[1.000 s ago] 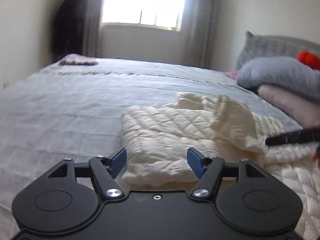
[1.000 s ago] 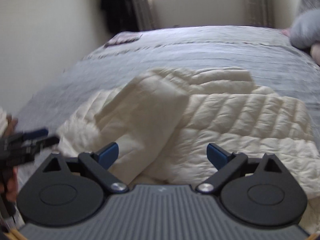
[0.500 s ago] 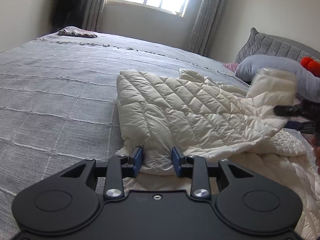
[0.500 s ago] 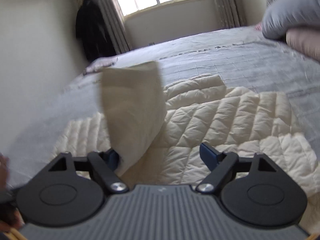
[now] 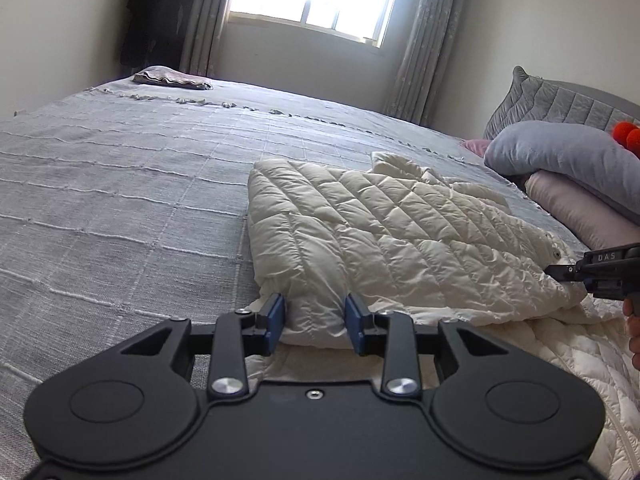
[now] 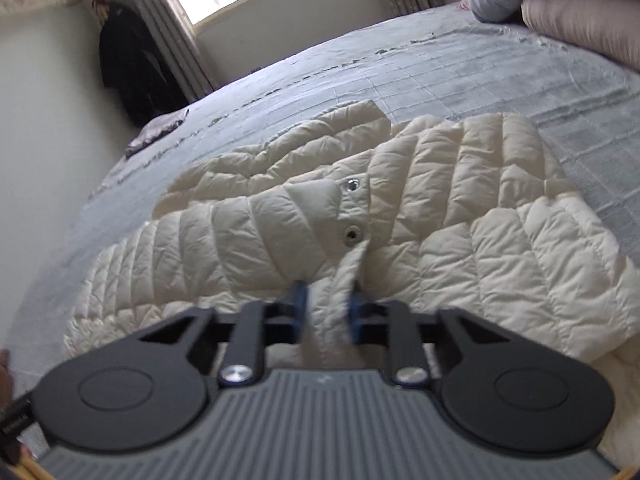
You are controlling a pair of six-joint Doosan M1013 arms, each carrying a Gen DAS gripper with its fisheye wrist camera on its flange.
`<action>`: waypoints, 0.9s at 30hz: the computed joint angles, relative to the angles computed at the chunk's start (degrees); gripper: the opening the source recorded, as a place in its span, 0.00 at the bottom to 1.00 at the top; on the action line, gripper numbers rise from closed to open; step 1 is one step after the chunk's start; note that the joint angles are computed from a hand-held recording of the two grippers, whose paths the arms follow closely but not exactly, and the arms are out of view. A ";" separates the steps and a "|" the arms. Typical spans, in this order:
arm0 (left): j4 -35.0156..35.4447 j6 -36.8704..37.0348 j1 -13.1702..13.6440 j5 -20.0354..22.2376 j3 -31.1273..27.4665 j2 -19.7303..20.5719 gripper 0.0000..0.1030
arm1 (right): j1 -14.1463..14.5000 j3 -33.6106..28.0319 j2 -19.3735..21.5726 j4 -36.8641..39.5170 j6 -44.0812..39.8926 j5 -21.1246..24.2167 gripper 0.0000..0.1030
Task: Fold large clothes
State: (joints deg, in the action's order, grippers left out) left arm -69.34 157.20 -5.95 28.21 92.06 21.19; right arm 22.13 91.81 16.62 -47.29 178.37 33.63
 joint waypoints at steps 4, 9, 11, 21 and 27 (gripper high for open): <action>1.06 -0.85 0.00 0.62 -0.09 0.18 0.36 | 1.99 -2.74 1.02 -1.84 -5.21 8.60 0.09; 2.25 1.08 -0.73 -0.80 0.28 -0.05 0.37 | 2.51 -3.79 2.25 -0.28 -9.88 12.55 0.10; 2.92 1.13 -1.04 -2.11 0.68 -0.49 0.38 | 2.84 -4.28 2.56 -0.10 -11.69 13.69 0.14; 21.18 -11.47 -1.53 -2.40 2.50 -4.41 0.81 | 5.22 -1.60 -1.35 -1.88 -13.66 14.11 0.75; 34.08 -22.44 -1.19 -1.28 5.08 -6.90 0.86 | 6.98 2.56 -4.35 -0.47 -15.25 14.12 0.86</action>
